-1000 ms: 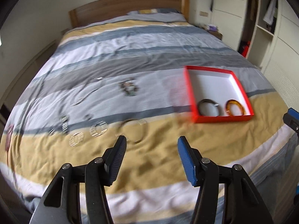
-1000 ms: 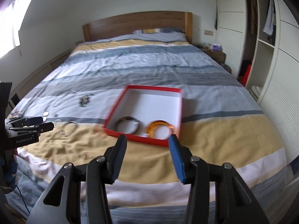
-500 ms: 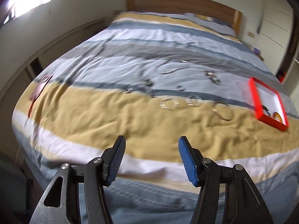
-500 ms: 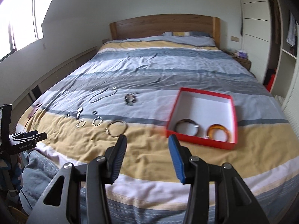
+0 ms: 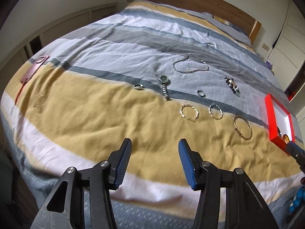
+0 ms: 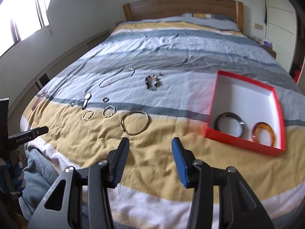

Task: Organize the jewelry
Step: 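Grasp the twisted silver hoop with the left tool while the right tool grasps the silver bangle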

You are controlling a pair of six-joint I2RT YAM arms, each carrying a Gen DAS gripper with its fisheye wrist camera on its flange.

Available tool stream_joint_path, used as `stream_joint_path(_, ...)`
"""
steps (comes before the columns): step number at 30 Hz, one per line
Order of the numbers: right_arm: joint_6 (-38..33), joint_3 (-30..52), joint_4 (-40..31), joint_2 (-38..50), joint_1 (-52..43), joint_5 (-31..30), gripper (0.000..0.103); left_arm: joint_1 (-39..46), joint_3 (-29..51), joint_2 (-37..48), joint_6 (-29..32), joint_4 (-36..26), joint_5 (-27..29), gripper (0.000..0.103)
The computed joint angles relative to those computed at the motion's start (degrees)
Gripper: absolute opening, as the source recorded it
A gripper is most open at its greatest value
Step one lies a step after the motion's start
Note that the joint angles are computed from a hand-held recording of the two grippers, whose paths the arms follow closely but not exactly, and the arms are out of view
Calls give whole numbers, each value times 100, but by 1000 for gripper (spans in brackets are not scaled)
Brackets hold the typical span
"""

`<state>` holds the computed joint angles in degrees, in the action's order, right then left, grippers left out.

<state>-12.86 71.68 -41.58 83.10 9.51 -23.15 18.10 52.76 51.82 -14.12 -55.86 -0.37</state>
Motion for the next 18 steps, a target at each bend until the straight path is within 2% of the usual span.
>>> stream_joint_path(8,123,729,359,1357,535,260,36,-111,227,1705,7,1165,376,33)
stream_joint_path(13,154,1227,407,2103,632,267,32,-112,454,2525,-38,1599,499,28)
stream_joint_path(18,66,1453,384,2572,746,213,22,-155,463,2894,-13,1838,578,24)
